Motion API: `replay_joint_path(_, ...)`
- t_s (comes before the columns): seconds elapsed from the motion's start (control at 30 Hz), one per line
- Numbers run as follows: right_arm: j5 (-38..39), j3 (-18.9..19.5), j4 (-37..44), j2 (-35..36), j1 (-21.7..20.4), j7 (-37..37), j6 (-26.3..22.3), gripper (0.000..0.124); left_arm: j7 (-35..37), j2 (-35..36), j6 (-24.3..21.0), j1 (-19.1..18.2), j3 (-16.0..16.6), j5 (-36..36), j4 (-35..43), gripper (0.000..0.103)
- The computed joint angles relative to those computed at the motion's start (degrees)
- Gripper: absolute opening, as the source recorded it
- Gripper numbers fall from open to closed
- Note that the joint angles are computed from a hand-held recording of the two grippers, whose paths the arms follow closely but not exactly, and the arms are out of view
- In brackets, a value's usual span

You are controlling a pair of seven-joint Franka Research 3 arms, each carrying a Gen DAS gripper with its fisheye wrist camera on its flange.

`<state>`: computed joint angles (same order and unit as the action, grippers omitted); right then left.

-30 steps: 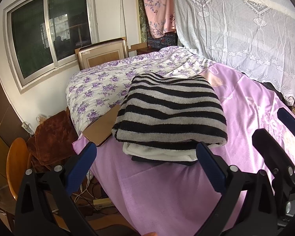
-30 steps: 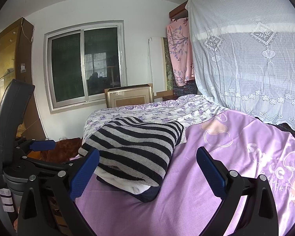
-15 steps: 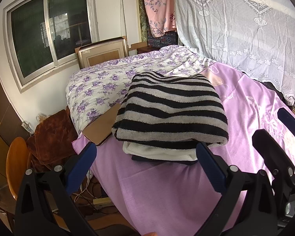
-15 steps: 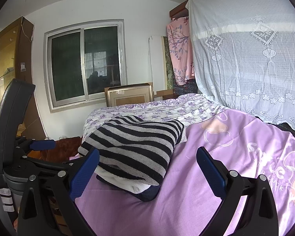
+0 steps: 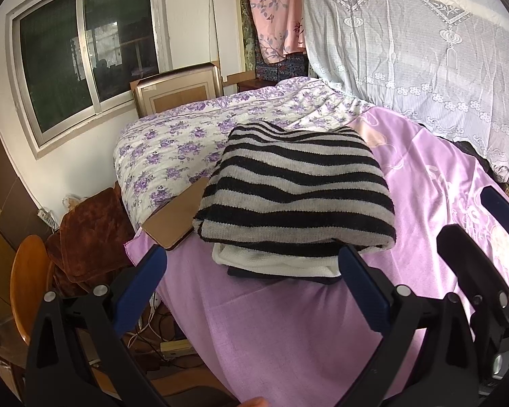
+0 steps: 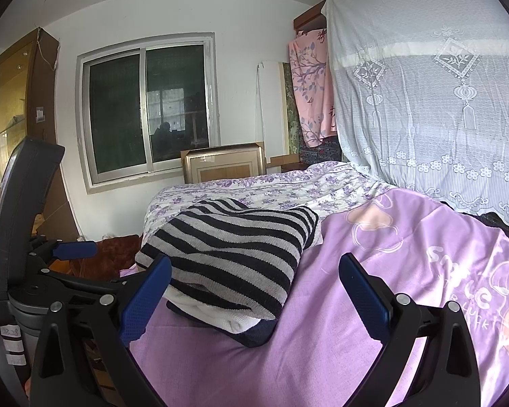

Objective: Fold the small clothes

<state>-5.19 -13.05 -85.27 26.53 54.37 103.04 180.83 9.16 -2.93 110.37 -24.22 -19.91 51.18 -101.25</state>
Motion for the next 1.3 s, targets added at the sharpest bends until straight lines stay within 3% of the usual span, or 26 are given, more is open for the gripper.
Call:
replay_joint_path(0.43,0.5,0.6,-0.1,-0.1,-0.4,-0.7,-0.1,0.100,-0.1,0.0,0.0,0.0,0.1,0.0,-0.1,0.099)
replay_joint_path(0.8,1.7,4.0,-1.1,-0.9,-2.9,-3.6,0.6,0.099,-0.2,-1.3,2.1,0.4,0.1,0.2,-1.8,0.099)
replay_joint_path(0.9,2.2,3.6,-1.6,-1.2,-2.6,-4.1,0.9,0.099,-1.0,-0.1,-2.9,-0.3,-1.2,3.7,0.0,0.099)
replay_joint_path(0.97,3.0,5.4,-1.9,-1.4,-3.9,-5.3,0.8,0.100,-0.3,-0.1,-2.6,-0.4,-0.8,2.8,0.2,0.099)
replay_joint_path(1.07,2.9,3.3,-2.1,-1.5,-2.3,-4.7,0.7,0.100,0.2,0.1,-1.5,-0.2,-0.2,0.7,0.6,0.099)
replay_joint_path(1.3,3.6,4.7,-2.4,-1.7,-3.4,-5.9,0.8,0.099,-0.1,1.8,-5.3,-1.5,-0.3,2.6,2.7,0.099)
